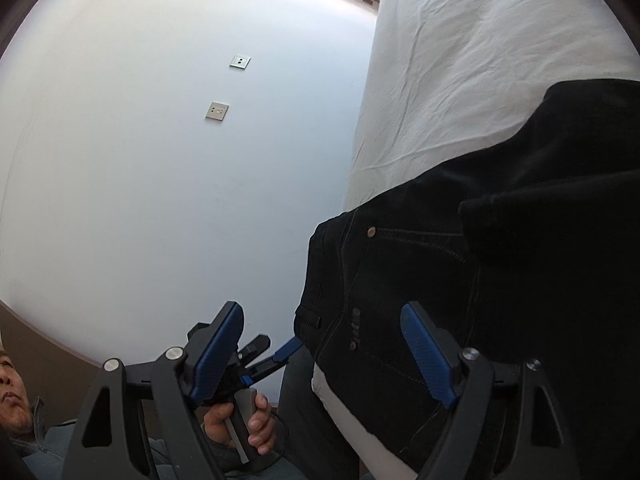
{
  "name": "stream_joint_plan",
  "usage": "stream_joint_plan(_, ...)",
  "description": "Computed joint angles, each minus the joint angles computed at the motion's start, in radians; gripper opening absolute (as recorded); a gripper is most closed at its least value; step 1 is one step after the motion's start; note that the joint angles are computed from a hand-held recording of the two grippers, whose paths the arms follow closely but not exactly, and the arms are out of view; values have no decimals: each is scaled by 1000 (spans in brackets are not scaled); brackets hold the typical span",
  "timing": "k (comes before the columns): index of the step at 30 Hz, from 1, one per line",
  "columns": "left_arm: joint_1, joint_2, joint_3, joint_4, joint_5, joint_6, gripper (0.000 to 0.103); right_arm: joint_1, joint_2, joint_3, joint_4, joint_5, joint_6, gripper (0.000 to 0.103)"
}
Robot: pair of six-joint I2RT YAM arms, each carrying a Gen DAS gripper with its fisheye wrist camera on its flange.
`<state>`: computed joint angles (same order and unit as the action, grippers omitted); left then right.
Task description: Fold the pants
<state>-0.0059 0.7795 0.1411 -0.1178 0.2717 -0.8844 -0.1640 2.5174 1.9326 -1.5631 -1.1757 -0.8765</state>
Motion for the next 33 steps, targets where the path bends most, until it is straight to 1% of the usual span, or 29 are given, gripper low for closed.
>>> stream_joint_plan(2,-9,151,-21,127,18,-45,93,2,63,63,48,41,95,85)
stream_joint_plan(3,11,182,-35,165,37,-48,93,12,72,52,137,104,196,77)
stream_joint_plan(4,11,207,-41,201,34,-65,93,15,99,54,180,135,248,67)
stream_joint_plan(5,11,232,-37,222,35,-71,93,7,113,47,212,121,274,50)
stream_joint_plan(6,18,251,-30,229,43,-68,93,-3,130,50,220,97,296,42)
stream_joint_plan(7,18,295,-22,259,43,-69,94,-9,130,34,249,87,326,35)
stream_joint_plan(10,27,394,-5,353,44,-79,94,-6,81,-58,359,95,356,32)
stream_joint_plan(12,32,431,10,379,41,-96,93,-11,73,-78,377,86,374,32)
stream_joint_plan(15,52,479,27,420,61,-97,90,-13,59,-102,391,83,385,32)
stream_joint_plan(16,50,485,31,429,61,-107,82,-10,66,-91,391,82,393,32)
stream_joint_plan(17,52,501,32,443,64,-106,64,-10,67,-89,389,83,395,32)
stream_joint_plan(18,53,519,35,445,63,-108,55,-6,67,-87,393,83,406,32)
stream_joint_plan(19,54,555,43,470,61,-126,43,7,54,-100,418,79,438,32)
stream_joint_plan(20,53,589,40,508,65,-146,34,0,60,-93,406,81,428,32)
stream_joint_plan(21,64,612,34,538,82,-157,33,-20,82,-60,360,87,390,32)
stream_joint_plan(22,106,607,16,554,122,-149,31,-22,82,-60,362,86,393,32)
stream_joint_plan(23,112,608,16,558,129,-150,27,-27,86,-54,356,88,387,32)
stream_joint_plan(26,108,583,24,539,129,-136,18,-37,88,-48,347,84,381,36)
stream_joint_plan(29,90,531,39,493,108,-135,16,-39,82,-45,334,76,372,48)
stream_joint_plan(31,93,481,45,449,108,-120,15,-34,63,-55,327,62,357,70)
stream_joint_plan(32,84,463,51,432,99,-117,14,-29,51,-65,327,53,347,76)
stream_joint_plan(33,72,442,57,411,87,-112,14,-22,34,-81,336,50,342,86)
